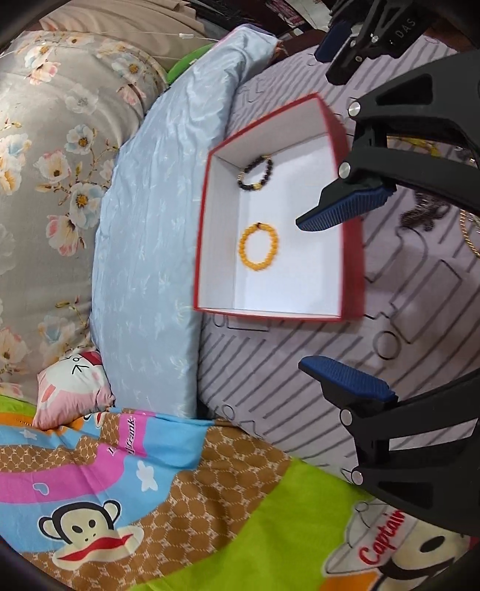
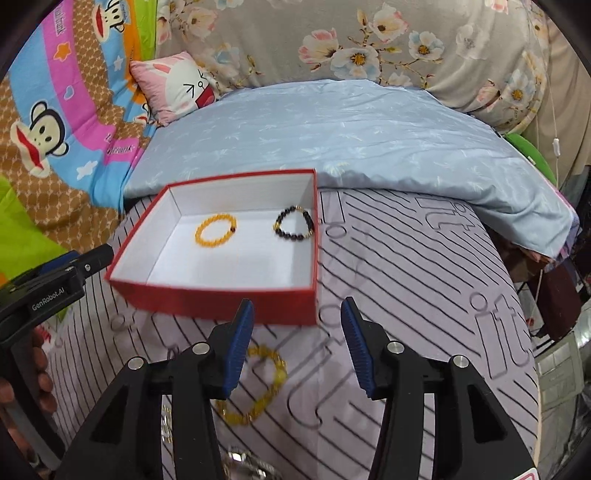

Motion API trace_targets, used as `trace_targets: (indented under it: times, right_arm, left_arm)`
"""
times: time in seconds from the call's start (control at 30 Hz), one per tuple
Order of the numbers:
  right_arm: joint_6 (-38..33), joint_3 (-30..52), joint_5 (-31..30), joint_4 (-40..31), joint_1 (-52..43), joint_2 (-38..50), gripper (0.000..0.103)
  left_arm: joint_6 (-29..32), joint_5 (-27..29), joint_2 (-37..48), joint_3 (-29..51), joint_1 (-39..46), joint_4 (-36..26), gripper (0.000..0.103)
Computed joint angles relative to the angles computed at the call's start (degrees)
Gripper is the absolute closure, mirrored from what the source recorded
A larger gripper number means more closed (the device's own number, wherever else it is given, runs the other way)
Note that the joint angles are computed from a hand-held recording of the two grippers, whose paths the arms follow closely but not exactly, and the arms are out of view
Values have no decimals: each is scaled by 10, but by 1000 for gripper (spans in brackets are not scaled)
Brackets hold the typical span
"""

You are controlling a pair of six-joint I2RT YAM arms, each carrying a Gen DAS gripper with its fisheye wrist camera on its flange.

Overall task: Organize jewelry
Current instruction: 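Move the right tool to the silver watch and grasp its band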

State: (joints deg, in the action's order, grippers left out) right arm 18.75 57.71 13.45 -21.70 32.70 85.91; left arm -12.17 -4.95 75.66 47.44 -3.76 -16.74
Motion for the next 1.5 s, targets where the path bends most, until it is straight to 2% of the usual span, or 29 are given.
trace_targets:
  times: [0.37,0.77,0.97,1.37,1.43,1.5]
  right_arm:
    - [56,-109,15,-43,64,-104,54]
    - [105,-183,2,-50,103,-141,56]
    - [99,-186,-4,-34,114,-126,57]
    - [57,-167,-40,18,95,-43,57]
    - [54,-168,-52,29,89,-35,59]
    - [51,-172,-68,41,82,-33,65]
  left_arm:
    - [-23,8,-107,-101,-27,-62,35]
    - [-42,11,-167,-190,-83,-93,36]
    - [-47,8,-177,-202,-88,-99,36]
    - [-43,16,-192,-210,-79,-113,36]
    - [-40,21,-192,-211,-73,-112,36]
    - [-38,28,-188,-213,-68,-109,36]
